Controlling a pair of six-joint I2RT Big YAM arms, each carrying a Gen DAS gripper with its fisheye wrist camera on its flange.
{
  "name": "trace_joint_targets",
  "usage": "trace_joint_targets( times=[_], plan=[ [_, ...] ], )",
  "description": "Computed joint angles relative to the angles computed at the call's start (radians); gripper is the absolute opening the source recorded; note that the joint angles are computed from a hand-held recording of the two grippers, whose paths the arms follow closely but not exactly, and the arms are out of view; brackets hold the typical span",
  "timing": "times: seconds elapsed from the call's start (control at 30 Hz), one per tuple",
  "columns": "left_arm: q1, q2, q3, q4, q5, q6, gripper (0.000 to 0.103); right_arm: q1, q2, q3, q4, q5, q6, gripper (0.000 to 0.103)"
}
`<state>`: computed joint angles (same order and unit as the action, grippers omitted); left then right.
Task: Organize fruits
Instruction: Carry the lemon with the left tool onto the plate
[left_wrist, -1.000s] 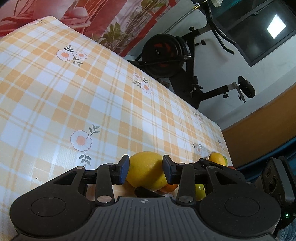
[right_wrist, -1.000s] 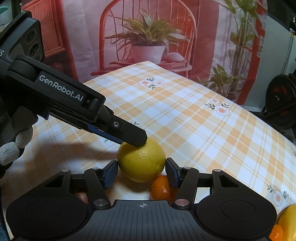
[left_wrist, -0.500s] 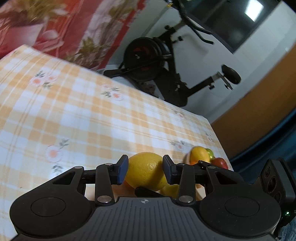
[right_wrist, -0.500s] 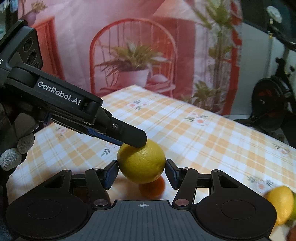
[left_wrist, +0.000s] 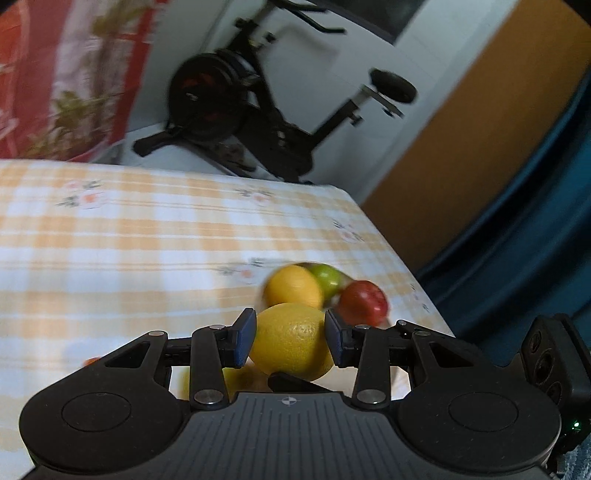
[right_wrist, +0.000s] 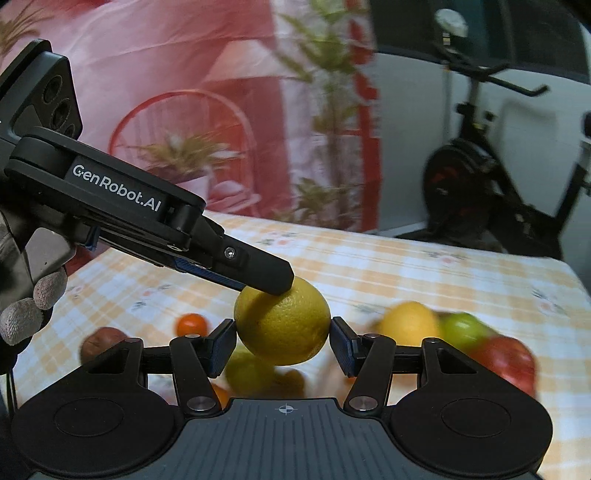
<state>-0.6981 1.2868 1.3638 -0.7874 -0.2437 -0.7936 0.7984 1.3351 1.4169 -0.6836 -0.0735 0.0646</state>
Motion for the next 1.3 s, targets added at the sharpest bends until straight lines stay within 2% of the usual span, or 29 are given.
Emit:
trace_joint_targets(
  times=[0.23, 0.47, 0.8, 1.13, 1.3],
  plan=[
    [-0.023, 0.151, 0.126, -0.012, 0.04, 0.046, 0.042, -0.1, -0.068, -0.087, 0.011, 0.004, 0.019, 0.052],
    [-0.024, 0.257, 0.236, -0.076, 0.071, 0.073, 0.042, -0.154, -0.077, -0.137, 0.032, -0.004, 0.059, 0.052],
    [-0.011, 0.315, 0.288, -0.138, 0.089, 0.077, 0.042, -0.171, -0.047, -0.152, 0.042, -0.015, 0.075, 0.052],
    [-0.015, 0.333, 0.303, -0.142, 0.079, 0.103, 0.044, -0.159, -0.041, -0.165, 0.07, 0.033, 0.061, 0.052],
    [-0.019, 0.341, 0.317, -0.155, 0.072, 0.112, 0.046, -0.158, -0.033, -0.147, 0.043, 0.043, 0.066, 0.052]
  ],
)
